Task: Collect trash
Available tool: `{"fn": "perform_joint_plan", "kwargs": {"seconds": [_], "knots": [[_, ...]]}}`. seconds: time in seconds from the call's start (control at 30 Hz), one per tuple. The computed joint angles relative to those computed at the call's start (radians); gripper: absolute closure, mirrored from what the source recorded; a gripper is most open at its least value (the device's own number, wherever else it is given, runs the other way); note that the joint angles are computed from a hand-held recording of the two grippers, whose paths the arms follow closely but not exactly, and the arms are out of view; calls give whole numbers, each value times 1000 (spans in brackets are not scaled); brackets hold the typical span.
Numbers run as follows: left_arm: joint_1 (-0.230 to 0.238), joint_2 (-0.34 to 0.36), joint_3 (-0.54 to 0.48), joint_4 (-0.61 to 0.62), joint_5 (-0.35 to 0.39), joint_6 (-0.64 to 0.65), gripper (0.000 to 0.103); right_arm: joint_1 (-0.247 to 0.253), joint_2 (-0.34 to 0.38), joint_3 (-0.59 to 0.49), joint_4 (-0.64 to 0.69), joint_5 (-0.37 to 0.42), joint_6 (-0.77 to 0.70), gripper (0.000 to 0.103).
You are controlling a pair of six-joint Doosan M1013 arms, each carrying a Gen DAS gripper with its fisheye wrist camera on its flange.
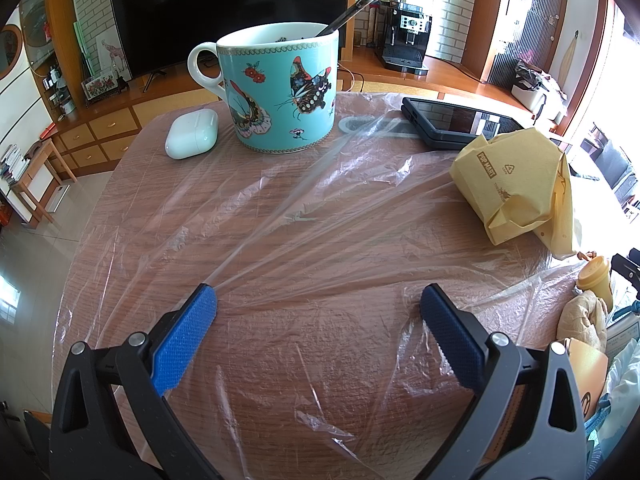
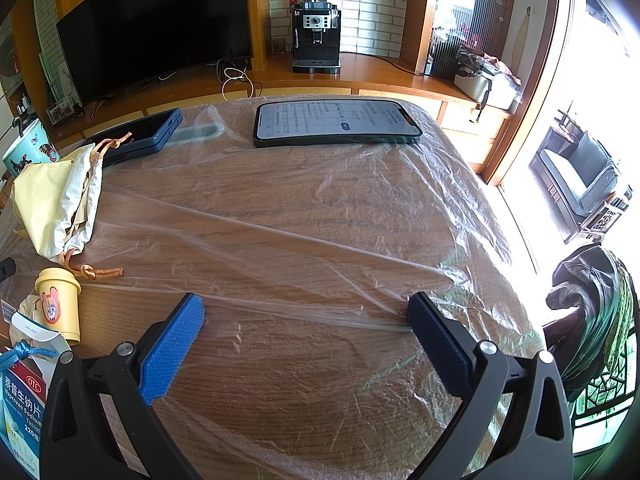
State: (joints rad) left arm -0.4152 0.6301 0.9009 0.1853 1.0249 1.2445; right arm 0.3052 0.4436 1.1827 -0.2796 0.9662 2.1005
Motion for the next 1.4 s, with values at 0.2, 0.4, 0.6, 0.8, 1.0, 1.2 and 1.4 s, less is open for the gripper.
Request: {"fn": "perform_joint_plan", "kwargs": {"seconds": [0.2, 0.4, 0.6, 0.8, 1.0, 1.2, 1.4], "knots": [[0, 0, 0, 0, 0, 0, 1, 0, 0, 0, 0, 0, 0, 4], [-1, 1, -4, 0, 3, 0, 1, 0, 0, 0, 0, 0, 0, 4], [-1, 1, -9, 0, 8, 0, 1, 0, 0, 0, 0, 0, 0, 4], [-2, 2, -13, 0, 12, 0, 1, 0, 0, 0, 0, 0, 0, 4], [-2, 3, -18, 0, 16, 0, 1, 0, 0, 0, 0, 0, 0, 4], [-3, 4, -23, 0, 20, 1, 1, 0, 0, 0, 0, 0, 0, 4], [-4, 4, -28, 0, 24, 1, 1, 0, 0, 1, 0, 0, 0, 4]]}}
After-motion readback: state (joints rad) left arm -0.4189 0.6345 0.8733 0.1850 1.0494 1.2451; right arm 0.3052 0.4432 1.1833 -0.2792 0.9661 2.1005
